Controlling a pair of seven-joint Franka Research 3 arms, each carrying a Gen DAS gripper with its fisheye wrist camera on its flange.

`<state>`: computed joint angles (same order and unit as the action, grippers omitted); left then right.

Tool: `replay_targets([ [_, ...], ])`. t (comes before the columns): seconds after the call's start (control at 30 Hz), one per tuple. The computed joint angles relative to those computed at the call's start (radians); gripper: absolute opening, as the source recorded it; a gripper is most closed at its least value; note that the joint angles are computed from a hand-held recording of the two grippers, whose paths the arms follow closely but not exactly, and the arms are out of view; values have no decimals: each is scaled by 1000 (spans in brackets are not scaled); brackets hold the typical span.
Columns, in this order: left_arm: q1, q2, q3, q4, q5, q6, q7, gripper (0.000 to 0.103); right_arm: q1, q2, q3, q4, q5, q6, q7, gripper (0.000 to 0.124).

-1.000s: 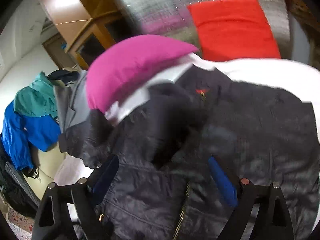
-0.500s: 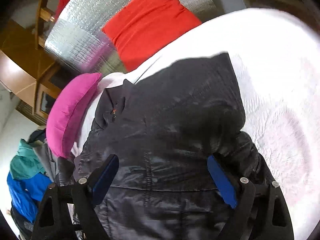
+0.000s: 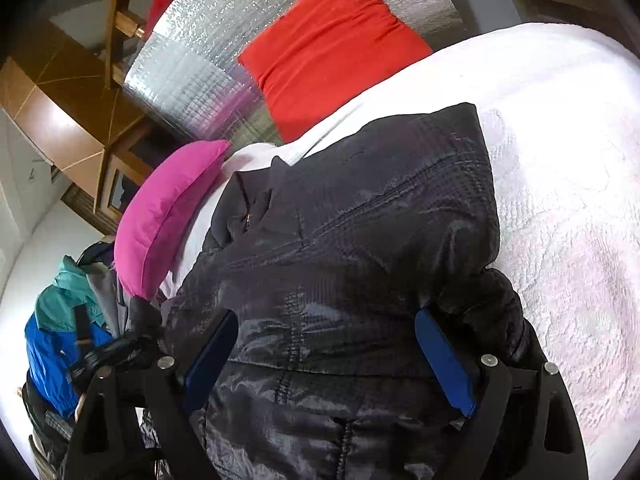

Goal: Fold large clothes
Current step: 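Grasp the ribbed cuff of the other sleeve with the left gripper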

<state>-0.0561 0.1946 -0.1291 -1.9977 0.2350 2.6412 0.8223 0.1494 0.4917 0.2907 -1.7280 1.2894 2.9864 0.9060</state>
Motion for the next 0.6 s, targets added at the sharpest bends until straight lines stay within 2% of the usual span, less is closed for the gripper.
replay_targets([
  [0.07, 0, -33, 7, -43, 15, 49, -27, 12, 20, 1, -25, 1, -60, -12, 56, 92],
  [0.17, -21, -106, 25, -126, 156, 92, -115, 12, 52, 0, -67, -1, -183, -30, 180, 92],
  [0.3, -2, -104, 10, -164, 106, 76, -77, 12, 118, -12, -149, -5, -392, -57, 413, 92],
  [0.37, -10, -116, 16, -179, 186, 87, -118, 12, 153, -37, -193, -23, -488, -64, 526, 92],
  [0.47, -10, -119, 10, -176, 201, 74, -124, 12, 130, -73, -170, -56, -519, -19, 567, 92],
  [0.53, -11, -130, 9, -187, 217, 78, -132, 12, 65, -78, -97, -59, -473, -4, 524, 92],
  [0.57, -11, -147, 9, -205, 233, 81, -139, 12, 47, -72, -81, -52, -450, -15, 502, 92],
  [0.6, -11, -154, 8, -215, 247, 82, -143, 12, 54, -58, -99, -43, -489, -44, 538, 92],
])
